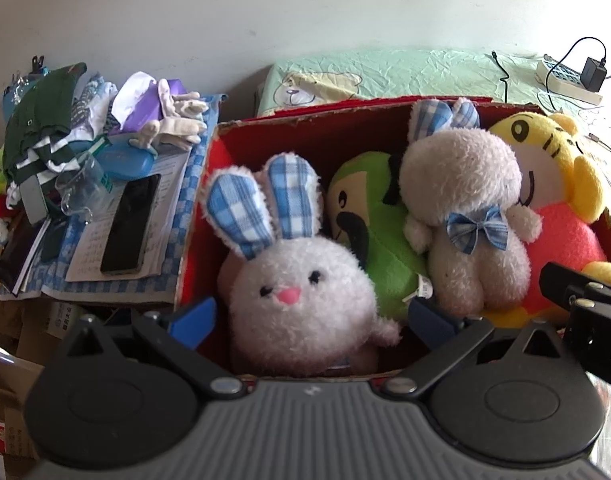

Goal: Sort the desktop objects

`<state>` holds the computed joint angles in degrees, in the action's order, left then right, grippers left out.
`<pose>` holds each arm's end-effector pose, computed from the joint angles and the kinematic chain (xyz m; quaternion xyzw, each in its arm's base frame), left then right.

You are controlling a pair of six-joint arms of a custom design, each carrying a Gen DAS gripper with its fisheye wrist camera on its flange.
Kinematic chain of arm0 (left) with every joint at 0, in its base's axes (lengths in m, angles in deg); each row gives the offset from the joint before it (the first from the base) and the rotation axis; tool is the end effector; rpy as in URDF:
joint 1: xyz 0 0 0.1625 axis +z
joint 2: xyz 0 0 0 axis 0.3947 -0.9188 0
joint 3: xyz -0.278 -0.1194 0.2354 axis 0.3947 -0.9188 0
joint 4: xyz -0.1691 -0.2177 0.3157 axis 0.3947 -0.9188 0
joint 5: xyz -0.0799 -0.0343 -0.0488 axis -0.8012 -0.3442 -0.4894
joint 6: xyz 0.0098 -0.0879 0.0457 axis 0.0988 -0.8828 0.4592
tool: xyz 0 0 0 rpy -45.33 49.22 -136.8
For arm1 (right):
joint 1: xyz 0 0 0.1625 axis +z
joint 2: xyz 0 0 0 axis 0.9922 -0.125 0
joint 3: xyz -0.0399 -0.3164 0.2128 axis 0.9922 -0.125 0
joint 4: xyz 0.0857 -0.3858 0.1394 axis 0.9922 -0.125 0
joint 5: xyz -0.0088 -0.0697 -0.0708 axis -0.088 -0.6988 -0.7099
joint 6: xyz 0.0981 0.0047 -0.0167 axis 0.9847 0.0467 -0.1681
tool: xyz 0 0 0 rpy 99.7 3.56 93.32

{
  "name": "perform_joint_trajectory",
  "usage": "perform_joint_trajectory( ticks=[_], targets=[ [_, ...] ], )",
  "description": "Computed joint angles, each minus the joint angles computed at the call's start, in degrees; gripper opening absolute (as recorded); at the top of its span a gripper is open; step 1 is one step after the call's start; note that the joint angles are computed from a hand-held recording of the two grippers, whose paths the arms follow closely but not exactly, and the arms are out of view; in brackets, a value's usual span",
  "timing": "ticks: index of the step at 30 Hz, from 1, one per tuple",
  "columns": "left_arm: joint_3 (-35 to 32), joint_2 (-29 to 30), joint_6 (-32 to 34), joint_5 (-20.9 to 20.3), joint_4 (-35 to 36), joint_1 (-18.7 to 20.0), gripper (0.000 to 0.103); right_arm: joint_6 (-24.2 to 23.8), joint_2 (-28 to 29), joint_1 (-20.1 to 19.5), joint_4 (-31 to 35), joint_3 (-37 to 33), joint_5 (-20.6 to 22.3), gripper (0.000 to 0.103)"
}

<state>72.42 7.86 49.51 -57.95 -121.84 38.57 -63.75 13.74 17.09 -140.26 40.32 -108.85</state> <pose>-0.1772 -0.8020 0.1480 0.0375 0.8451 -0.2794 0.4543 0.2197 -0.7959 0.0761 0.1636 -0.8894 0.3026 0.3010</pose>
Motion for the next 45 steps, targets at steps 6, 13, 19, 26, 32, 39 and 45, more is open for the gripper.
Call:
perform_joint_trajectory(
  ticks=[6, 13, 19, 26, 32, 39, 45],
  targets=[
    [0.2, -0.1, -0.8, -0.1, 0.2, 0.2, 0.102, -0.2, 0.4, 0.0, 1.0, -0.9, -0.5, 0.08],
    [0.7, -0.4, -2.0, 0.1, 0.7, 0.3, 0.102, -0.5, 1.4, 0.1, 2.3, -2.5, -1.6, 0.08],
    [1.8, -0.5, -1.5, 1.1, -0.5, 0.0, 0.102, -0.7, 1.7, 0.2, 2.7, -2.9, -1.9, 0.08],
    [3.3, -1.1, -1.2, 1.6, -2.2, -0.4, 0.102, -0.7, 1.7, 0.3, 3.0, -3.1, -2.3, 0.08],
    [5.5, -2.4, -0.8, 2.0, -4.6, -1.0, 0.102, 0.0, 1.4, 0.4, 3.6, -2.9, -2.6, 0.078],
    [7.2, -3.6, -1.6, 2.4, -5.3, -1.4, 0.102, 0.9, 0.8, 0.6, 4.1, -2.4, -2.6, 0.078],
    [8.2, -4.3, -2.2, 2.3, -5.4, -1.7, 0.102, 0.3, 0.0, 0.6, 2.1, -0.6, -2.2, 0.077]
  ],
)
